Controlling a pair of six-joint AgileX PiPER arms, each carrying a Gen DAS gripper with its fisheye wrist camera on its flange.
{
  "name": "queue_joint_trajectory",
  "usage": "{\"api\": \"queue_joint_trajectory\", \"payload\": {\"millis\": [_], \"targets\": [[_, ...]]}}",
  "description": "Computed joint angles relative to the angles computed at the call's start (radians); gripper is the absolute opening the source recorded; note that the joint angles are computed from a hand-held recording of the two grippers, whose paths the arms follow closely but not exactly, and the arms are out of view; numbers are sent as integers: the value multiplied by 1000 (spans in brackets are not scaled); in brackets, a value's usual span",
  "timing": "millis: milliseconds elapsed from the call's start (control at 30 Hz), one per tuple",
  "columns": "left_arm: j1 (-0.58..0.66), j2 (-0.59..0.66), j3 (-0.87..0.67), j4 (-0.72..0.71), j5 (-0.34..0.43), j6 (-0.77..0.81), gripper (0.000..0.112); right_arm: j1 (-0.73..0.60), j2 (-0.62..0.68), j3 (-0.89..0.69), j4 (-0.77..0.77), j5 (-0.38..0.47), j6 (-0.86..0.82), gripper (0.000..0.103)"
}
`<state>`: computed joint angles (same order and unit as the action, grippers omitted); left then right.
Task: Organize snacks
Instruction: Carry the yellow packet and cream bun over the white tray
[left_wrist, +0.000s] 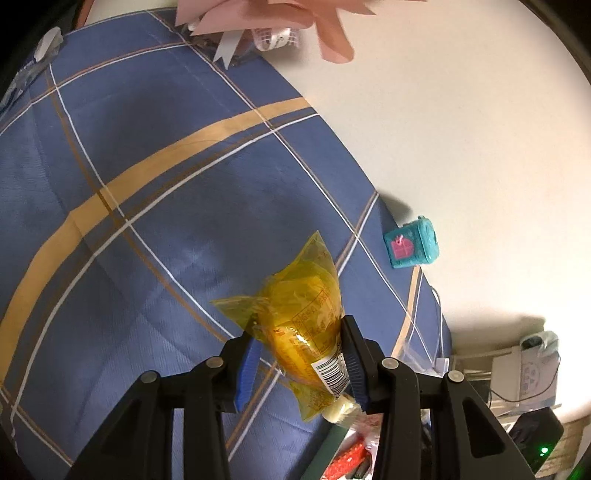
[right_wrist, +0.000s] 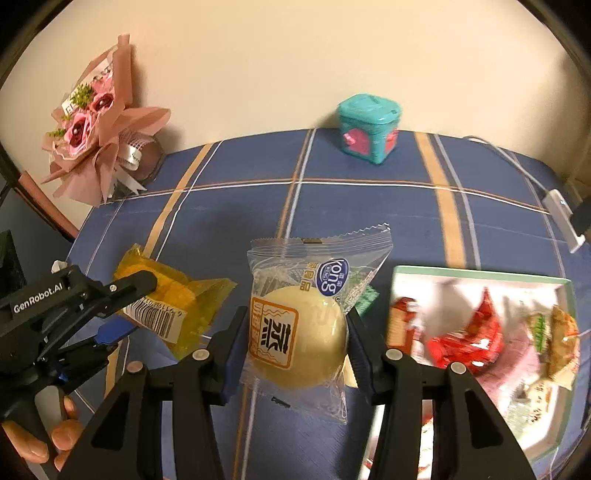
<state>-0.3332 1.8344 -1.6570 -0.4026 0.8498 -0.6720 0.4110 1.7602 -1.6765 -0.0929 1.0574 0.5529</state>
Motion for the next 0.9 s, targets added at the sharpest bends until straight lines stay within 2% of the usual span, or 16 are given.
{"api": "queue_joint_trajectory", "payload": {"millis": [300, 600, 700, 900], "targets": [[-92, -6, 20, 38, -19, -34, 44, -79, -142, 99, -36, 43, 17, 51], [-226, 55, -88, 113, 13, -92, 44, -323, -284, 230, 15, 43, -32, 52], [-276, 91, -148, 144, 39, -112, 44, -438, -326, 265, 52, 45, -77, 52], [-368, 212, -359, 185, 150, -115, 44, -622, -371, 290, 77, 62, -156, 52]]}}
